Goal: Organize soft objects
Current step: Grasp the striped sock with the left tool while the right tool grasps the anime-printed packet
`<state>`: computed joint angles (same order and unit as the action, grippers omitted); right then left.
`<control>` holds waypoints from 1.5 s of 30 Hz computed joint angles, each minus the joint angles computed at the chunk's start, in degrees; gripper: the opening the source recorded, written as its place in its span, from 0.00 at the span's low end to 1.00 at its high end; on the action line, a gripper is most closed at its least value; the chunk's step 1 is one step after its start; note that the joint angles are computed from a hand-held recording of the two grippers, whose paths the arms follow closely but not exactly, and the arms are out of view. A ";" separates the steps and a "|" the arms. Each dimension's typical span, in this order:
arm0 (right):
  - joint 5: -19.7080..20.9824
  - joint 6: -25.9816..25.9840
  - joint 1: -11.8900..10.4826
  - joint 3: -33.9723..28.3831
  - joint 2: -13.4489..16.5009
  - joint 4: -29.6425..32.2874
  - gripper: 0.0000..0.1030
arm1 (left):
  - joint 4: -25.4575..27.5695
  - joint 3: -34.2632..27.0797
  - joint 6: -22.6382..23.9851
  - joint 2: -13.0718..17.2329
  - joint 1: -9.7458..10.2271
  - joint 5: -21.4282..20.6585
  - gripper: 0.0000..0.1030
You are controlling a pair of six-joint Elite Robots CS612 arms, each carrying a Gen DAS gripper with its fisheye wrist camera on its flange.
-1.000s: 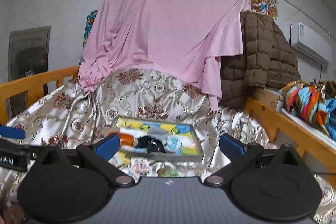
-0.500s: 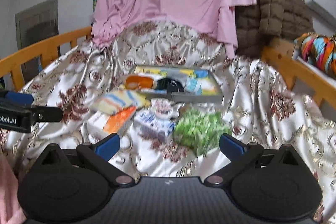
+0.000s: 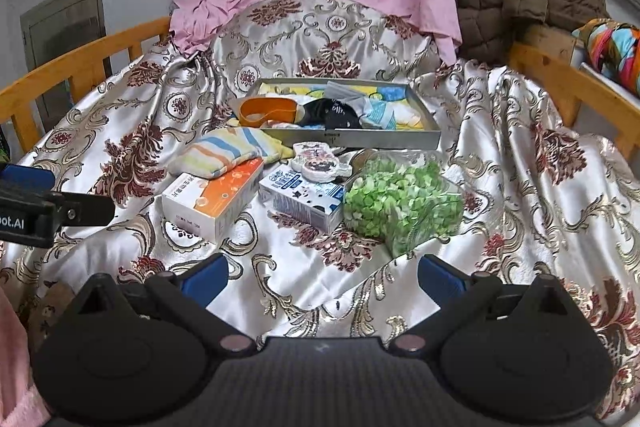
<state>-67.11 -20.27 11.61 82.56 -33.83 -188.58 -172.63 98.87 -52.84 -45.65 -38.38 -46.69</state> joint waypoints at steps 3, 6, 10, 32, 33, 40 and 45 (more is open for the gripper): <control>0.28 0.28 0.13 -0.76 0.33 0.88 1.00 | 0.96 -0.17 -0.96 -0.11 0.21 -0.11 0.99; 0.70 0.37 0.30 -1.57 0.68 1.97 1.00 | 2.36 -0.65 -1.53 -0.15 0.72 -1.02 0.99; 1.03 0.51 0.53 -2.81 1.19 3.47 1.00 | 3.07 -0.96 -2.22 -0.09 1.21 -1.95 0.99; 1.99 1.60 1.24 -11.07 6.20 3.74 1.00 | 6.74 -4.71 3.22 1.47 3.31 -2.80 0.99; 2.65 1.55 1.14 -11.47 6.61 3.18 1.00 | 6.18 -4.78 2.93 1.63 3.62 -4.02 0.99; 2.90 0.05 1.11 -13.55 8.77 0.71 1.00 | 6.29 -6.12 1.68 2.91 5.27 -7.26 0.99; 4.13 -0.42 1.37 -16.19 10.24 0.78 1.00 | 6.25 -8.34 5.94 4.32 6.40 -7.87 0.99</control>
